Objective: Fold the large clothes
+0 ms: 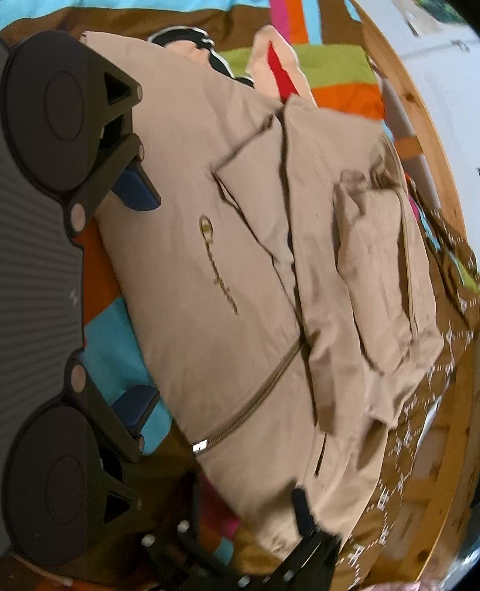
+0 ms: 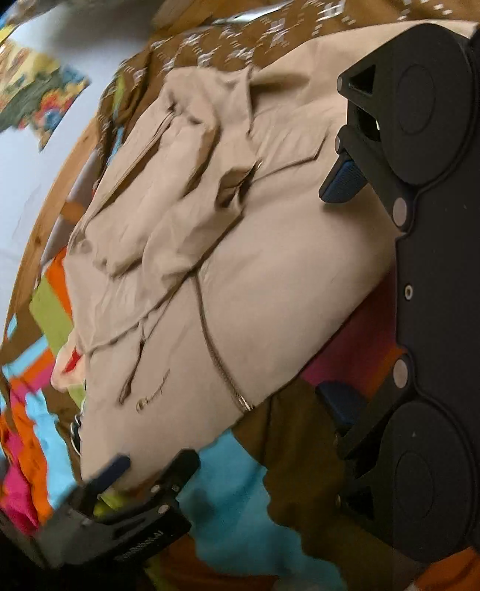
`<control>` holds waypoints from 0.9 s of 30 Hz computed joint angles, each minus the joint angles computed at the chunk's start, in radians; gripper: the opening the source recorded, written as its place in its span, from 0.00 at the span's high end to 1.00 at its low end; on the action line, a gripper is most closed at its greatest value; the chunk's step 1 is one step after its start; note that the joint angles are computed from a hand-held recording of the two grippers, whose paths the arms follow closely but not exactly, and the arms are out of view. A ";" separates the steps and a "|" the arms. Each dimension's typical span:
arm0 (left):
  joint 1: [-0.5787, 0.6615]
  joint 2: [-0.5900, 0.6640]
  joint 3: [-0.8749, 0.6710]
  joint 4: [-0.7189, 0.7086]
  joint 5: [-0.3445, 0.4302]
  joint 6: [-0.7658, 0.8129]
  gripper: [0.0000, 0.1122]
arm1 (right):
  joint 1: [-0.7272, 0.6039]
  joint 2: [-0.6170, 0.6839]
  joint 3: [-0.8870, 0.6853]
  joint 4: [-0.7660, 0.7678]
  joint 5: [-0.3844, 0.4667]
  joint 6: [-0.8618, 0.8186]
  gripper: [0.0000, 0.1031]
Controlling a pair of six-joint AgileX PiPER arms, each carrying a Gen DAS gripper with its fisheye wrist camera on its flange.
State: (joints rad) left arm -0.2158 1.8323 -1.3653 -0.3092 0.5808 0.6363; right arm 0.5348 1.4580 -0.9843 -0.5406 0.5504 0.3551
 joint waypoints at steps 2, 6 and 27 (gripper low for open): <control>-0.010 0.000 0.004 0.003 -0.002 0.008 0.09 | -0.009 0.001 0.018 -0.024 -0.047 0.013 0.01; -0.026 -0.014 0.031 0.003 -0.023 0.031 0.09 | -0.023 0.000 0.037 -0.106 -0.085 0.106 0.01; -0.102 0.029 -0.041 0.284 -0.040 -0.202 0.12 | -0.023 -0.086 0.156 -0.930 -0.160 0.958 0.01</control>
